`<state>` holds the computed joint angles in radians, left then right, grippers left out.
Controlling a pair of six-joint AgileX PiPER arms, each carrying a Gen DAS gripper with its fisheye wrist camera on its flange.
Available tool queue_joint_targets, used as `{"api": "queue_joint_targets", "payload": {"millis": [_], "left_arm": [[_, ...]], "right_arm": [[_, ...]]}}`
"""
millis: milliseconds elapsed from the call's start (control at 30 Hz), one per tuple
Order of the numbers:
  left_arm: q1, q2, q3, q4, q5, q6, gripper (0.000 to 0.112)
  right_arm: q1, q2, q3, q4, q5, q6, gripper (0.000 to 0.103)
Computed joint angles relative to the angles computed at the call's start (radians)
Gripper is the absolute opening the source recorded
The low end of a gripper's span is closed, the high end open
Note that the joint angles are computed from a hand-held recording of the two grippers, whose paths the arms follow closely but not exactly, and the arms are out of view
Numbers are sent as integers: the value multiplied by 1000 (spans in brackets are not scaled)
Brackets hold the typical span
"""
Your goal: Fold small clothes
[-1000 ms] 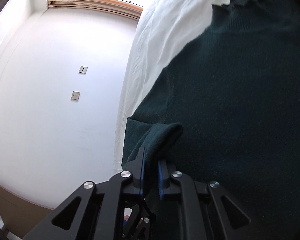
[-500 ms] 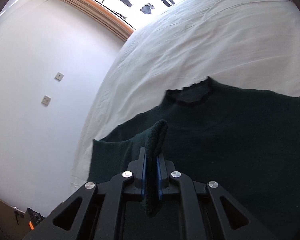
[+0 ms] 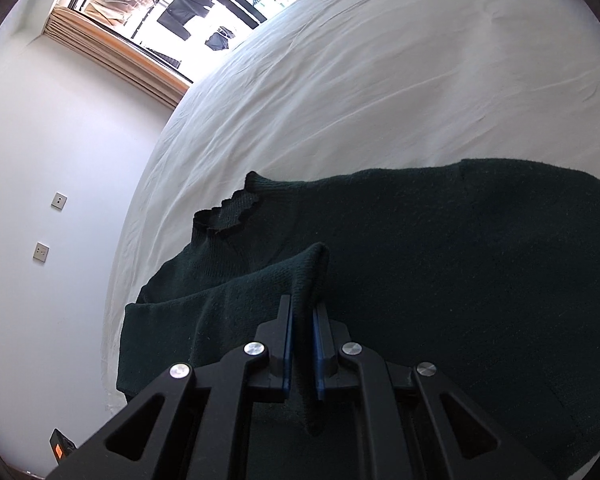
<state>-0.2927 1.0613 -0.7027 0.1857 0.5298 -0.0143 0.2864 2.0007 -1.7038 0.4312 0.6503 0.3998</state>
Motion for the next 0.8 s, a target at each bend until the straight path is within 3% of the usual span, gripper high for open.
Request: {"api": "queue_joint_targets", "payload": {"millis": [67,233,367,467,500,533,567,667,733,800], "left_arm": [[20,15,-10,-44,5,44,10],[-13,9,13,49,1,-43,10],[15,-50,22,15,-2,-17,10],[25,-88,10,24,-24,-15,10],[18,-76,-7,51,-22,-37,10],[19,-54,-30,55,-22,-37,10],[20,-27,-57,65,-30,-43,10],[-17,79,-136,253,-56,-213,10],[-6,177,-205,243,-34,-207,10],[13,257,-251,200,-11,-163,10]], "right_arm": [[2,0,-14,-38,4,30,10],[-13,4,-16,-59,9,66,10],[1,25,-15,-77,67,66,14],[-10,-27,80,55,2,-31,39],[-8,-47,108,83,-17,-47,53],[0,-61,124,86,-32,-54,61],[16,-61,115,50,-22,-39,62],[66,-20,23,-126,65,58,55],[60,-14,4,-151,105,102,23],[25,-40,50,-75,85,79,13]]}}
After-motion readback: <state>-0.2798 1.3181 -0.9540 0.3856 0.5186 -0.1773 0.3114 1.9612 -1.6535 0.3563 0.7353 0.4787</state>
